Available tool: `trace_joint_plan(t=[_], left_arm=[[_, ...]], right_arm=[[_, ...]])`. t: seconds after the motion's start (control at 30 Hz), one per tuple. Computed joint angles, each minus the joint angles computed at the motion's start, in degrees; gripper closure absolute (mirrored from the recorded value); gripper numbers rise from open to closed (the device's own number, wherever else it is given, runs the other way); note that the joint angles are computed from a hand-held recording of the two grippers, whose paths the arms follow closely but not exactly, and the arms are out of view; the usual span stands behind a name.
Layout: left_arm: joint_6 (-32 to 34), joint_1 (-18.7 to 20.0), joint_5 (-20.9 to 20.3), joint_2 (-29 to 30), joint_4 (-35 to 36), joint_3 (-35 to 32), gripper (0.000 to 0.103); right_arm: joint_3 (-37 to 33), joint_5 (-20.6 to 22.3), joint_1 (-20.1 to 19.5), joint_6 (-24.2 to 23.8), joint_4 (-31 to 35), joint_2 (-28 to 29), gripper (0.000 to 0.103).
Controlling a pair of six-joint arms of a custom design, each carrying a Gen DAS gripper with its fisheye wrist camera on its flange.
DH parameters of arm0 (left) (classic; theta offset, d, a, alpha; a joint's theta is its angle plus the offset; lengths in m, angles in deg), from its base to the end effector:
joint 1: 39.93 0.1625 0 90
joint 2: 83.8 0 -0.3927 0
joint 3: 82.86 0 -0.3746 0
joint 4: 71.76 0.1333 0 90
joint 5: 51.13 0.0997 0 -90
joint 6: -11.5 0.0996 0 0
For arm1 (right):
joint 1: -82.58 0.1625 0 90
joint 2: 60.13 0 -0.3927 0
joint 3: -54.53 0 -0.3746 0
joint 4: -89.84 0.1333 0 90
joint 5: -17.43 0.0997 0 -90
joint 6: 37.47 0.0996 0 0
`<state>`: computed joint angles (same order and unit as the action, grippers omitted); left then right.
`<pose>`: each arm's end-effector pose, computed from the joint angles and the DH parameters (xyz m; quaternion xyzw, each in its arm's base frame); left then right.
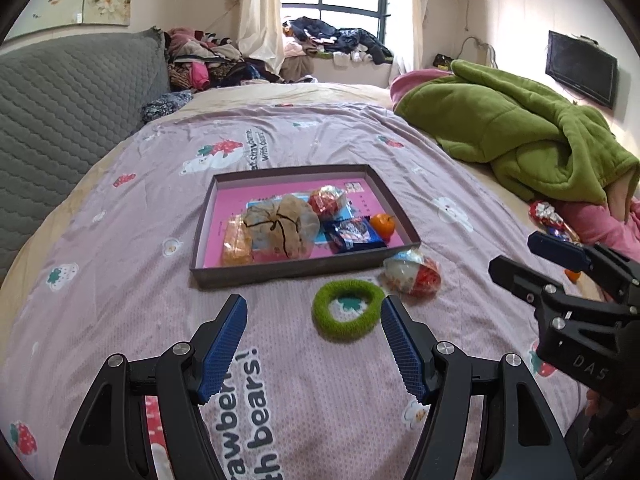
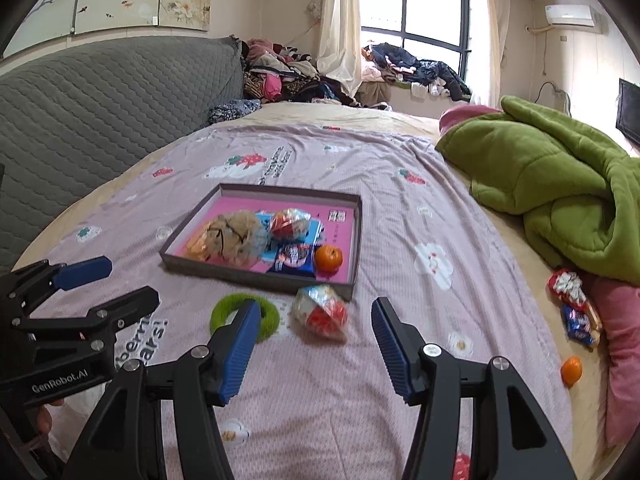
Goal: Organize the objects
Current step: 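Withdraw both tools from the tray toward the green ring and wrapped egg toy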
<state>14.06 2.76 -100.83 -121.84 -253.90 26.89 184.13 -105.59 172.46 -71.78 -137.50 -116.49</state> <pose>-0.2678 -0.5161 0.0124 0.3341 0.8635 -0.2830 0.2501 0.0781 -0.4444 0.1840 0.0947 -0.8211 0.4147 0.3807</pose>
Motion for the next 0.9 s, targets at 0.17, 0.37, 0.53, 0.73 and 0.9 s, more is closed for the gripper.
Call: trace_joint_plan(t=[0.17, 0.37, 0.53, 0.73, 0.9], left_arm=[[-0.8, -0.28, 0.09, -0.07, 0.47, 1.17, 0.032], [-1.72, 0.44, -0.13, 0.62, 1.65, 1.19, 0.032], [-2.13, 1.56, -0.52, 1.87, 2.87, 0.12, 0.032], [-2.11, 2.97, -1.53, 3.16, 3.99, -1.63, 0.032], [-1.92, 4.14, -1.73, 4.44, 5.28, -3.48, 0.032]], right_arm=[[1.74, 0.72, -1.18, 0.16, -1.0, 0.35, 0.045], [2.42, 1.06, -2.16, -0.1, -1.97, 0.95, 0.044], [2.33, 1.76, -3.1, -0.23, -2.12, 1.39, 0.044], [1.59, 2.35, -3.94, -0.76, -1.94, 2.14, 0.044], [0.19, 2.65, -5.12, -0.9, -1.06, 3.19, 0.044]])
